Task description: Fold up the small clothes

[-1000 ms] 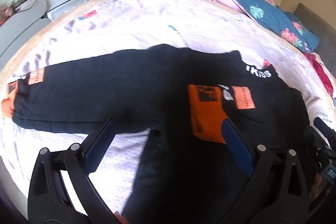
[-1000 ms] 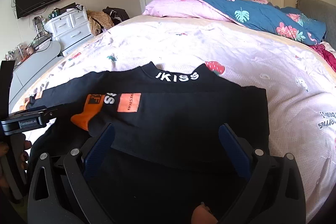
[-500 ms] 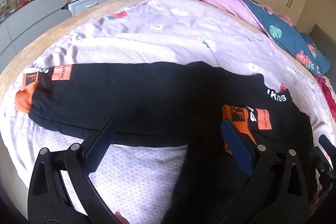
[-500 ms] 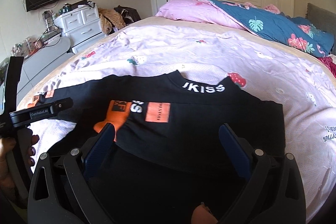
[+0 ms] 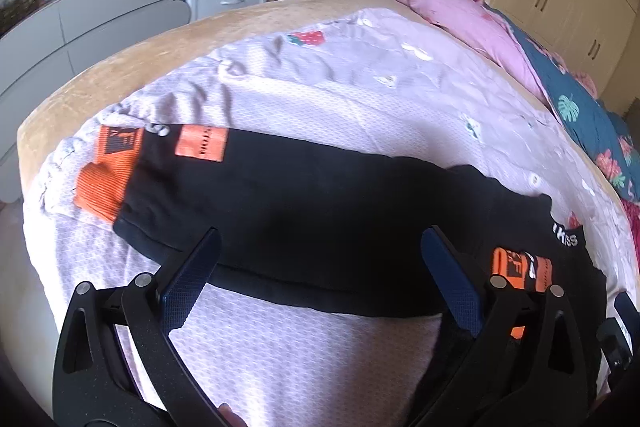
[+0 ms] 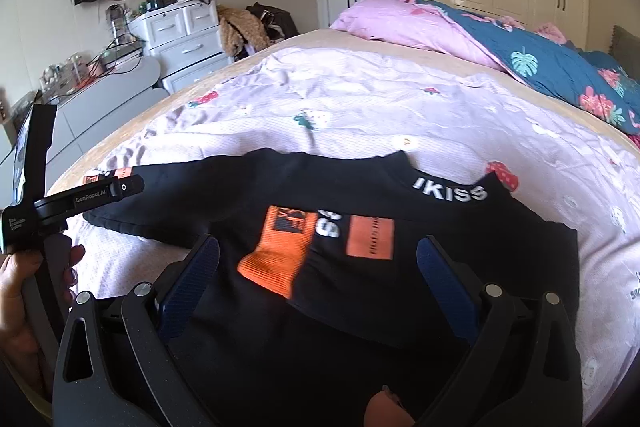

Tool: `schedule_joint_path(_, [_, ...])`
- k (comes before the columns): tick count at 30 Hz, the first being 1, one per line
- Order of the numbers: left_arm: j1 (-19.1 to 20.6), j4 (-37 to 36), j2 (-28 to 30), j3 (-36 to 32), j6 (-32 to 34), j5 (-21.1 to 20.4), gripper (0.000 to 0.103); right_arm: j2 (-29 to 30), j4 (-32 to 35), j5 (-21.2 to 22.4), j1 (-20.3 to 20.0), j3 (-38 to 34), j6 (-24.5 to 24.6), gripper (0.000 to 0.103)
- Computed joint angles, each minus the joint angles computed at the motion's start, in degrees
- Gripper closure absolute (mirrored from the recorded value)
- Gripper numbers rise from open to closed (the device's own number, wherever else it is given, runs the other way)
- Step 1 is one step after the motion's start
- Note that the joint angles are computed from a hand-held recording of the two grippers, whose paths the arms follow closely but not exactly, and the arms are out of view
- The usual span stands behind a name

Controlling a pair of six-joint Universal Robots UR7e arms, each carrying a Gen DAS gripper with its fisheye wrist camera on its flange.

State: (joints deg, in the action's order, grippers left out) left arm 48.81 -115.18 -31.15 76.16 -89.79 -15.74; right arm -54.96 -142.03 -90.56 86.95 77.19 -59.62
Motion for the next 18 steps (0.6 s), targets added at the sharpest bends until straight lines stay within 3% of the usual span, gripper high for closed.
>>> schedule_joint_path(5, [0.0,6.6,-2.9,2.5,-9.0,0.7,0.009,0.6,0.3,0.1,1.2,0.4,0.2,0.004])
schedule_joint_path(11, [0.2,22.8,-6.1,3.2,-26.3,0.7,0.009,1.2,0.5,-0.1,2.6,1.5,-0.2,0.005])
schedule_joint_path(18, [0.5,30.9,-8.4,4.6,-37.8,-0.2,0.009,1.9,-0.3,-0.4,4.4,2.6,-1.9,0.004])
